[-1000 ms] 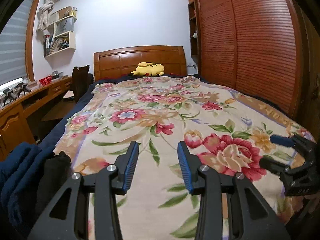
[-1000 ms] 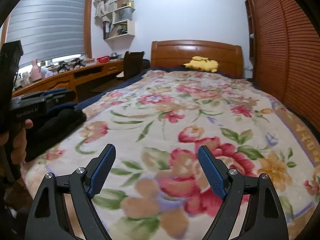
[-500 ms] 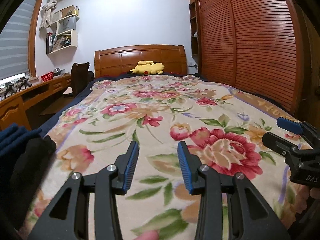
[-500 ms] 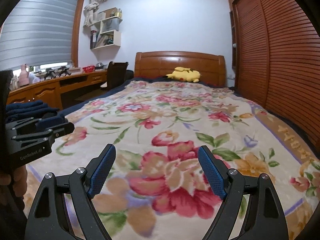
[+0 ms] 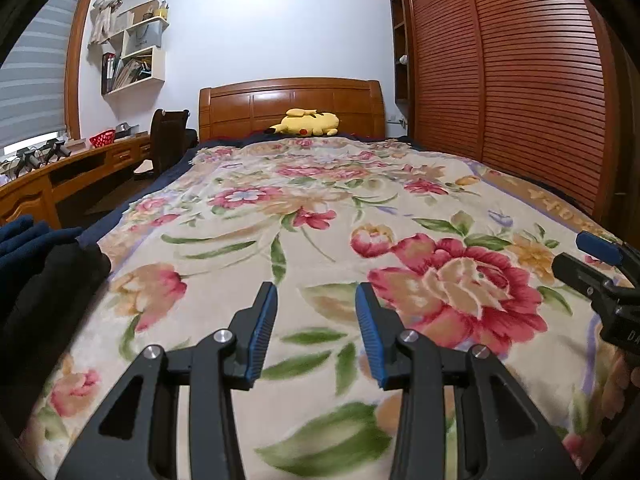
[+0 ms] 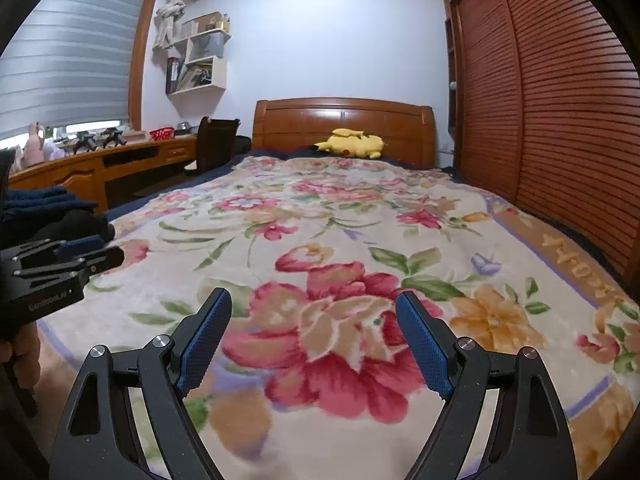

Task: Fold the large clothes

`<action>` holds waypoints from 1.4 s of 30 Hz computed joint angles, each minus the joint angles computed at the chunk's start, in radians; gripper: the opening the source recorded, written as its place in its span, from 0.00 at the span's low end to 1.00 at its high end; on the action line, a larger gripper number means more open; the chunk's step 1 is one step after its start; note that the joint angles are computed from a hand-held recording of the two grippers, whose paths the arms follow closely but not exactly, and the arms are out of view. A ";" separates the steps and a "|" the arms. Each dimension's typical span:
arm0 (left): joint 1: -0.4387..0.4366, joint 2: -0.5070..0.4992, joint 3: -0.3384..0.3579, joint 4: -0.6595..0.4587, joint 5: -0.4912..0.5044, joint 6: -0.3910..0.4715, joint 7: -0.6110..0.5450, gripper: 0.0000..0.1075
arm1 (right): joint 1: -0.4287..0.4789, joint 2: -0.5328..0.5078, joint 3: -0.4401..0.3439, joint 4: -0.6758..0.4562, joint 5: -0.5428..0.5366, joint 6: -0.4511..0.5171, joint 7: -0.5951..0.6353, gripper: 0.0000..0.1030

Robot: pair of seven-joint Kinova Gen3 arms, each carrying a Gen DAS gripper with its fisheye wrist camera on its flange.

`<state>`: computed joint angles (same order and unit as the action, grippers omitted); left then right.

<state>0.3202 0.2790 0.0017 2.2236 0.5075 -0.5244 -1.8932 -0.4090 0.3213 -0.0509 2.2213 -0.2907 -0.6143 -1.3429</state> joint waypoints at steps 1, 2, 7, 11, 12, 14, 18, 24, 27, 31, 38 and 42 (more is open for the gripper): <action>-0.003 0.001 0.002 0.003 -0.006 -0.006 0.007 0.37 | 0.006 0.000 -0.004 0.000 0.006 -0.003 -0.011 0.83; -0.004 0.000 0.004 0.008 -0.009 -0.011 0.011 0.37 | 0.010 0.001 -0.005 0.001 0.010 -0.005 -0.017 0.83; -0.002 0.000 0.005 0.022 -0.012 -0.033 0.016 0.37 | 0.010 0.005 -0.005 0.001 0.008 -0.021 -0.027 0.83; -0.003 -0.003 0.007 0.027 -0.011 -0.039 0.014 0.37 | 0.018 0.007 -0.008 0.001 0.019 -0.027 -0.042 0.83; -0.002 -0.002 0.007 0.028 -0.009 -0.040 0.013 0.37 | 0.018 0.007 -0.008 0.003 0.021 -0.030 -0.044 0.83; -0.002 -0.002 0.008 0.028 -0.007 -0.041 0.012 0.37 | 0.017 0.007 -0.007 0.004 0.020 -0.035 -0.044 0.83; 0.021 -0.006 0.002 0.038 0.029 -0.071 -0.021 0.37 | 0.018 0.006 -0.007 0.004 0.021 -0.034 -0.046 0.83; 0.021 -0.007 0.013 0.042 0.048 -0.086 -0.040 0.37 | 0.020 0.005 -0.006 0.005 0.022 -0.033 -0.048 0.83; 0.018 -0.007 0.018 0.043 0.047 -0.087 -0.038 0.37 | 0.021 0.005 -0.006 0.005 0.024 -0.033 -0.049 0.83; 0.018 -0.011 0.021 0.047 0.048 -0.091 -0.034 0.37 | 0.020 0.006 -0.005 0.005 0.021 -0.038 -0.048 0.83; 0.016 -0.015 0.023 0.048 0.049 -0.092 -0.029 0.37 | 0.024 0.006 -0.006 0.005 0.027 -0.037 -0.052 0.83; 0.018 -0.015 0.023 0.050 0.054 -0.101 -0.029 0.37 | 0.024 0.007 -0.006 0.005 0.026 -0.039 -0.052 0.83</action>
<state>0.3384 0.2637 0.0247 2.2733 0.5618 -0.6249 -1.9219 -0.3847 0.3279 -0.0569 2.2261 -0.2643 -0.6529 -1.3952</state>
